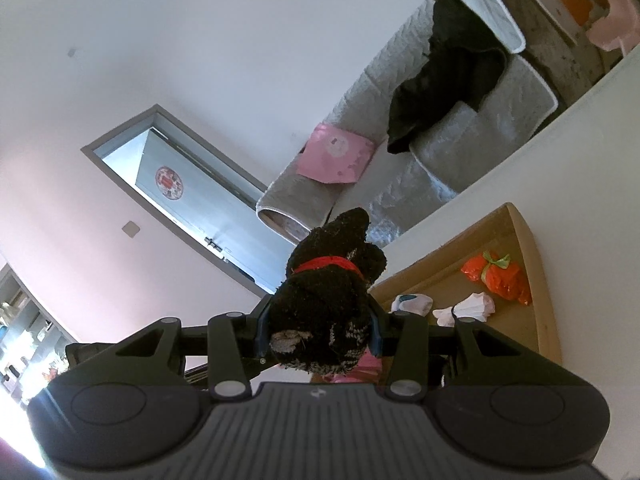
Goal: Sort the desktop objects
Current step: 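Lower pink slipper and fuzzy black sock into the box and open both grippers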
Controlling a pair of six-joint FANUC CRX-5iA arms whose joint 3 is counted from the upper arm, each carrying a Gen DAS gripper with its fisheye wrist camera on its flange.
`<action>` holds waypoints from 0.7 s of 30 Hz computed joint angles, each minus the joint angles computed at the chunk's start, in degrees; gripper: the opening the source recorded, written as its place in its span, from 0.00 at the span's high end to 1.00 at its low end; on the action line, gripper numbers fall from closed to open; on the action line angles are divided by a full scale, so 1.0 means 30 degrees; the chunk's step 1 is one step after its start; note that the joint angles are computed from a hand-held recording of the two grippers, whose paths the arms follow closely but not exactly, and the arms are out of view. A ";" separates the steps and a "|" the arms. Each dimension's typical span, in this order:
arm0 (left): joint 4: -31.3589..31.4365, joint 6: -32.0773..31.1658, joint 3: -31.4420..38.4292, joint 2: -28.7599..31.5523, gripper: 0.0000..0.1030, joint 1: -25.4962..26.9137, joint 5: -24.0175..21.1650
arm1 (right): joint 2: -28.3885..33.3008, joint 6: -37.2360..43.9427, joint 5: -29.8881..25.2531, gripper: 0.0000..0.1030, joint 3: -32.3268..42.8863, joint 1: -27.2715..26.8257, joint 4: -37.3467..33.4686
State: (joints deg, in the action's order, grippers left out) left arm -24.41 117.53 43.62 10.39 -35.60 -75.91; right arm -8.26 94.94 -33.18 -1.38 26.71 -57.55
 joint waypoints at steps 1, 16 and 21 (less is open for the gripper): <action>0.0030 -0.0008 0.0023 0.0082 0.64 0.0029 -0.0006 | 0.0068 -0.0072 -0.0083 0.60 0.0041 0.0012 0.0094; 0.1502 -0.0864 0.0410 0.1465 0.64 0.1033 -0.0595 | 0.1349 -0.2250 -0.0823 0.60 0.0734 0.0359 0.2331; 0.2647 -0.1297 0.0287 0.1831 0.64 0.1479 -0.0429 | 0.1953 -0.2195 -0.1670 0.60 0.1339 0.0277 0.2536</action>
